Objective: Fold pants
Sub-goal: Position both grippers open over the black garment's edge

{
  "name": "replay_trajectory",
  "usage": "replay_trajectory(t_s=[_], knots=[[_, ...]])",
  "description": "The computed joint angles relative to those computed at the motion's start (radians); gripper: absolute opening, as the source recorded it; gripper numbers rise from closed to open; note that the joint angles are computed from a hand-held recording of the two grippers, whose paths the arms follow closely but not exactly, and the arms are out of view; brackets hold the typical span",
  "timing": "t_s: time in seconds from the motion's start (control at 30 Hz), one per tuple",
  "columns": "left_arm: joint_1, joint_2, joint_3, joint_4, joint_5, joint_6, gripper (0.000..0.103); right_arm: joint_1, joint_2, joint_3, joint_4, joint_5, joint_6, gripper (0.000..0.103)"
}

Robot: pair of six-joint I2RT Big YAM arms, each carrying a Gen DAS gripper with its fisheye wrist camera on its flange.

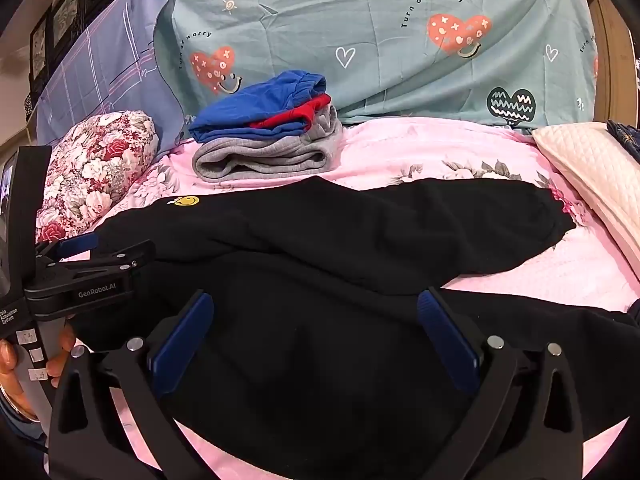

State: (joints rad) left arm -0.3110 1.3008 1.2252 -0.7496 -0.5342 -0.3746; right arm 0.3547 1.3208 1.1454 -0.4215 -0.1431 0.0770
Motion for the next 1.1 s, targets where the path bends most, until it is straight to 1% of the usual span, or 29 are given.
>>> replay_trajectory(t_s=[0.53,0.63,0.87,1.03,1.1], knots=[[-0.003,0.004,0.001,-0.001,-0.008,0.004,0.101,-0.015,0.005,0.007,-0.005,-0.013,-0.012,0.102],[-0.003,0.003,0.001,-0.002,-0.007,0.004,0.101,0.001,-0.001,-0.004,0.001,-0.001,-0.003,0.102],[-0.002,0.004,0.001,-0.002,-0.008,0.006,0.101,0.001,-0.002,-0.005,0.001,-0.001,-0.002,0.102],[-0.002,0.003,-0.002,-0.002,-0.022,0.013,0.101,0.009,-0.001,-0.006,0.0,0.006,-0.002,0.102],[-0.003,0.001,0.009,-0.021,-0.031,0.018,0.101,0.012,-0.004,-0.01,0.002,0.005,0.0,0.102]])
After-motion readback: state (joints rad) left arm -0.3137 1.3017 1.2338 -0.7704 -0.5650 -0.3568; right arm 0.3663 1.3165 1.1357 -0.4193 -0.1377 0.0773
